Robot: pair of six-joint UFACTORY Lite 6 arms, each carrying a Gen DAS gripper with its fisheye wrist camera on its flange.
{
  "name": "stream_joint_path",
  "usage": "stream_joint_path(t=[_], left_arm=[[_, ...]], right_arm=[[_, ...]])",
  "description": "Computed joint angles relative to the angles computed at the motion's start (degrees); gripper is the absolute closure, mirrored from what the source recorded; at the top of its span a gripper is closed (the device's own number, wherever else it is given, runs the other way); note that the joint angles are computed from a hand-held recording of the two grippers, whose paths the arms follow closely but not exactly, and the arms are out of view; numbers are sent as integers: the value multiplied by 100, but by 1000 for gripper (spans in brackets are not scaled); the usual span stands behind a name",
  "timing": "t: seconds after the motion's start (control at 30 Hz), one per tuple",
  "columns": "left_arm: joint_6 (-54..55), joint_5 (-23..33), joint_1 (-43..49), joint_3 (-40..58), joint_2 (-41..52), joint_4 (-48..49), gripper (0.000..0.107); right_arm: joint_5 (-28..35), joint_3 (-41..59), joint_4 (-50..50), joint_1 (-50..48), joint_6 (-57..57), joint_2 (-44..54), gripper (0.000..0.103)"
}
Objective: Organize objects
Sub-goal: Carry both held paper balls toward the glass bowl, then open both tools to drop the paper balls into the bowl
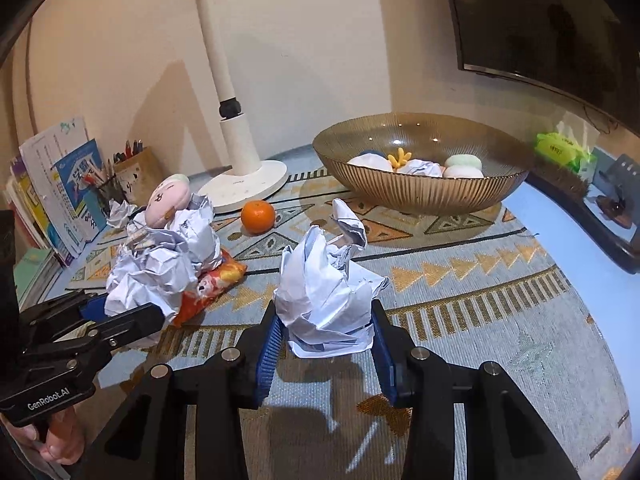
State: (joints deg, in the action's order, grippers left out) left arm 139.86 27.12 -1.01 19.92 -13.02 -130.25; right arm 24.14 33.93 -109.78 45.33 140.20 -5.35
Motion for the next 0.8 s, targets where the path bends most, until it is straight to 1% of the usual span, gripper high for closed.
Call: stream_joint_path(t=[0.23,0.27,0.3,0.37,0.47,0.5,0.53,0.6,0.67,0.7,0.73,0.77,0.8], left_arm=[[-84,68,14,-23,-45,130,74],[-113,1,-19,12,-40,104,74],[-307,-108,-14,87,-55,303,74],[-1341,-469,28,358,-271,1341,74],[-3140,-349,267,910,-700,3137,74],[-3739,-327,264,1187,-774,3700,74],[-4339,-337,152,1620,-693,4221,74],[-5265,-459,-206,2454,-255,4939,74],[-5745,-642,-605,3287,404,5260,74],[-5932,-840,-819,3679,749,5370,73],[-6339,-1083,-1065,4260,1290,5662,73],[-6938,-1093,-1173,4780,1755,6188,72],[-7467,-1182,-1300,5379,2342,6521,72]], right_arm=[[-23,12,29,-46,-16,23,63],[13,19,101,-25,-66,30,63],[33,12,118,-16,-80,17,63],[116,-35,177,13,-128,-52,63],[680,3,1064,334,-865,-80,63],[779,28,1325,403,-1127,-89,63],[686,-17,1361,359,-1227,-178,63],[357,-126,1443,119,-1515,-508,63],[283,-49,1958,-172,-2326,-926,63],[268,27,2186,-298,-2697,-1089,63],[202,151,2355,-501,-3069,-1215,63],[139,303,2525,-721,-3437,-1316,63],[32,515,2699,-990,-3800,-1326,63]])
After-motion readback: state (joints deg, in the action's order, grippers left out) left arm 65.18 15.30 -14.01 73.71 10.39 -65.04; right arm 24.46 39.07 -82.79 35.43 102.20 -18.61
